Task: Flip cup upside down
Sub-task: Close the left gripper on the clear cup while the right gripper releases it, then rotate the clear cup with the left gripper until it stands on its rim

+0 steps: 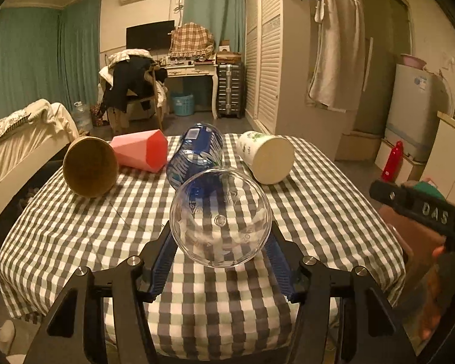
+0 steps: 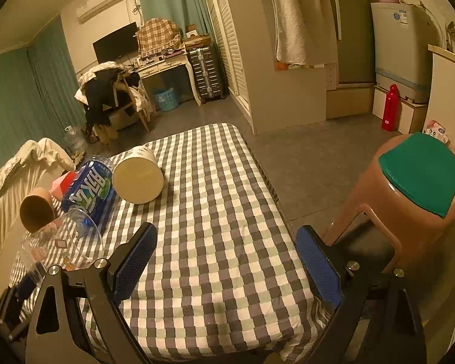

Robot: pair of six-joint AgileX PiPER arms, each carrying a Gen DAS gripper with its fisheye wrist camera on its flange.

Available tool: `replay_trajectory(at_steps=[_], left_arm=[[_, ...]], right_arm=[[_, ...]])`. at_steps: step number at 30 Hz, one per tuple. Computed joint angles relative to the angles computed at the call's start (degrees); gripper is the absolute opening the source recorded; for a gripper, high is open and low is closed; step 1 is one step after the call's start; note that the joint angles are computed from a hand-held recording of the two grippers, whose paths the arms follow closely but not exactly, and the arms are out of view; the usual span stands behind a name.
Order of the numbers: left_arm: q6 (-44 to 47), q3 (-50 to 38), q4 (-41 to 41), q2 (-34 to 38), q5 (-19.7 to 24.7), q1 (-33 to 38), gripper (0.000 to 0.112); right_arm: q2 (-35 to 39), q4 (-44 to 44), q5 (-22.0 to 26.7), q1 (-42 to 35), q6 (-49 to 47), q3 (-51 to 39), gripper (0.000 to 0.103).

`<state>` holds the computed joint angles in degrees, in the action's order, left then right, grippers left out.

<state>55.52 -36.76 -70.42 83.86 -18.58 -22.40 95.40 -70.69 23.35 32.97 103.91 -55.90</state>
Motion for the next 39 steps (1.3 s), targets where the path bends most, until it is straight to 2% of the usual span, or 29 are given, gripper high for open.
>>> replay_trajectory(at_steps=[2,6,12,14,24,26,27,29,34,37,39], left_arm=[[3.6,-1.2,-3.6,0.0,1.2,0.8,0.059],[11.2,-3.5,-10.6,0.4,0.6,1.1,0.059],[22.6,-6.3,-21.2,0.4,4.4,3.6,0.058],[23.7,-6.5,-21.8,0.7,4.5,3.9,0.058],[19.4,-4.3,-16.6,-0.1,3.3,2.7,0.061],[19.7,-4.5,-16.6,0.1,2.0,2.1,0.080],[17.4,-4.5,-14.6,0.2,1.1,1.8,0.082],[16.2,-5.0,-13.3,0.3,2.0,2.5,0.083],[13.7,-7.5,-10.2,2.6,8.1,6.1,0.083],[10.1,-8.1,-6.7,4.2,9.2,6.6,0.081],[7.9,-8.3,-4.2,4.9,8.8,6.3,0.070]], right_arm=[[-0.3,-0.1,-0.2,-0.1,0.1,0.3,0.093],[-0.9,-0.6,-0.7,-0.3,0.7,0.9,0.093],[-1.4,-0.8,-1.0,-0.7,1.0,1.3,0.093],[-1.4,-1.0,-0.9,-0.7,1.3,1.4,0.093],[-1.0,1.2,-0.1,-0.3,-1.3,0.5,0.093],[-0.7,1.7,0.3,0.0,-1.8,0.1,0.093],[-0.5,1.8,0.4,0.0,-1.8,0.0,0.093],[-0.2,2.0,0.8,0.4,-2.1,-0.4,0.093],[0.4,2.5,1.4,0.9,-2.9,-1.0,0.093],[0.7,2.8,1.8,1.1,-3.2,-1.3,0.093],[0.7,2.9,1.7,1.0,-3.3,-1.3,0.093]])
